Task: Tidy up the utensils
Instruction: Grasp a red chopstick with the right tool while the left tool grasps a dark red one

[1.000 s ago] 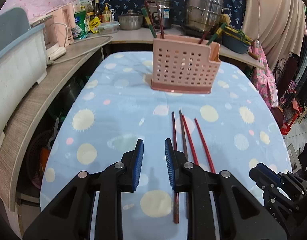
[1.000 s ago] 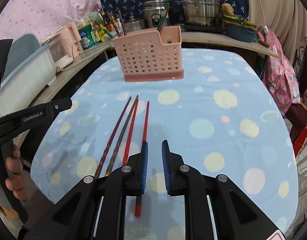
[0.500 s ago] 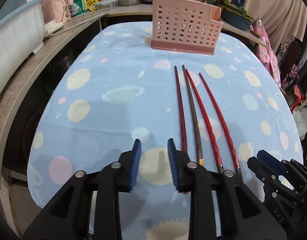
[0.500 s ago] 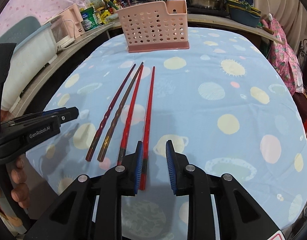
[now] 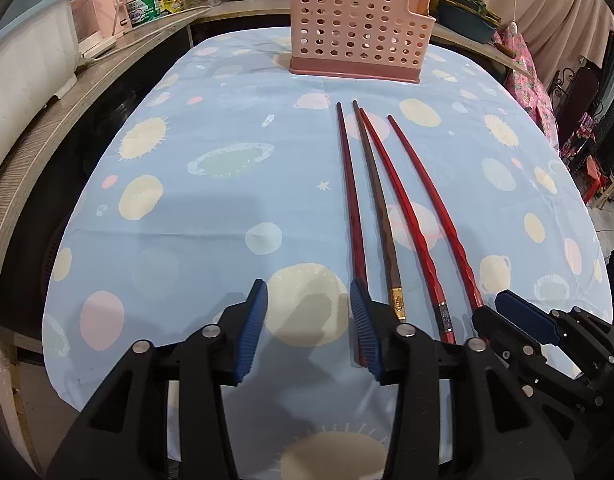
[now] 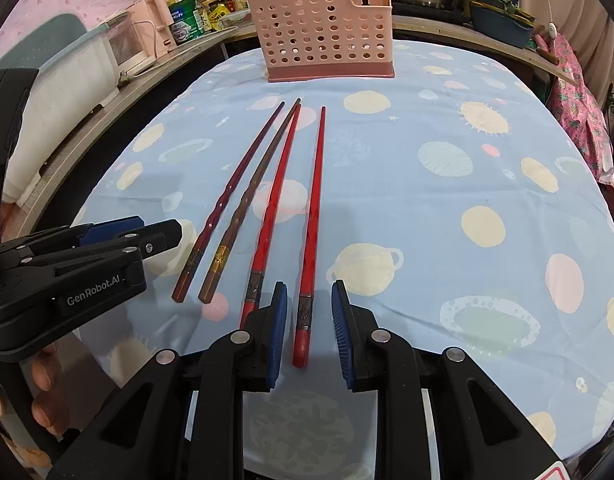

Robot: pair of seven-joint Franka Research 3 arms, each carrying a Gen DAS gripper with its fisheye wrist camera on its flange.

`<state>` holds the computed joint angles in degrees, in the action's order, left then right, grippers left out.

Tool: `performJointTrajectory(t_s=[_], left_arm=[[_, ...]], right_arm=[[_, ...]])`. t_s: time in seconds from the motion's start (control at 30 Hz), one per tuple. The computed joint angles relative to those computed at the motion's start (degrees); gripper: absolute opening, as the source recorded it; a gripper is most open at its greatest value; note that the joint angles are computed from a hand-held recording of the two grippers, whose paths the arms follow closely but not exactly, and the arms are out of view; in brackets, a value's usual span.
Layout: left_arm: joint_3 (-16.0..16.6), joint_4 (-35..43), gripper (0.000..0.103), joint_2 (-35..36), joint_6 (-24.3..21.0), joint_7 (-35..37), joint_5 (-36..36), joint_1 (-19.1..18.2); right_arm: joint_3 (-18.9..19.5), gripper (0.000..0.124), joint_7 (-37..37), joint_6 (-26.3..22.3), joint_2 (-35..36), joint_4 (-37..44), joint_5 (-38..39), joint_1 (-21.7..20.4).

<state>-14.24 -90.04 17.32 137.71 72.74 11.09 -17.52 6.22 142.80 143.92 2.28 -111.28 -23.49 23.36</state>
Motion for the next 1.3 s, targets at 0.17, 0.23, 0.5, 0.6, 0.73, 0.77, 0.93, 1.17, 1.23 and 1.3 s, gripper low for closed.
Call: performJointTrajectory(t_s=[0.17, 0.23, 0.5, 0.6, 0.73, 0.77, 0.93, 1.17, 1.23, 1.3], left_arm=[[-0.2, -0.1, 0.044, 0.1, -0.3, 0.5, -0.3, -0.1], [-0.3, -0.1, 0.044, 0.1, -0.5, 0.7, -0.6, -0.1], [-0.2, 0.2, 0.048, 0.5, -0.8, 0.6, -0.3, -0.4], [-0.2, 0.1, 0.048, 0.5, -1.0, 0.7, -0.4, -0.4], [-0.3, 0.0, 0.048, 0.7, -1.0, 1.0, -0.6, -0.4], [-0.4, 0.0, 0.048, 0.7, -1.0, 1.1, -0.6, -0.4], [-0.4, 0.3, 0.047, 1.1, -1.4, 1.3, -0.6, -0.6], [-0.1, -0.1, 0.046, 0.9, -1.0, 0.8, 0.6, -1.0], [-0.1, -0.2, 0.042, 0.9, -0.9, 0.7, 0.7, -1.0], [0.0, -0.2, 0.038, 0.8, -1.0, 0.5, 1.1, -1.1]], right_arm=[[0.0, 0.022, -0.5, -0.3, 0.2, -0.1, 0.8, 0.0], [-0.1, 0.020, -0.4, -0.5, 0.3, 0.0, 0.5, 0.1], [-0.2, 0.011, 0.2, -1.4, 0.4, 0.2, -0.5, 0.2], [-0.2, 0.008, 0.7, -1.5, 0.4, 0.1, -0.8, 0.2], [-0.2, 0.007, 0.8, -1.2, 0.2, -0.2, -0.8, 0.0], [-0.2, 0.007, 0.7, -1.2, 0.2, -0.2, -0.8, 0.0], [-0.1, 0.007, 0.8, -1.2, 0.1, -0.2, -0.7, 0.0], [-0.1, 0.007, 0.7, -1.2, 0.0, -0.3, -0.7, -0.1], [-0.1, 0.007, 0.7, -1.2, 0.0, -0.3, -0.7, -0.1], [-0.1, 0.007, 0.8, -1.2, 0.1, -0.3, -0.8, -0.1]])
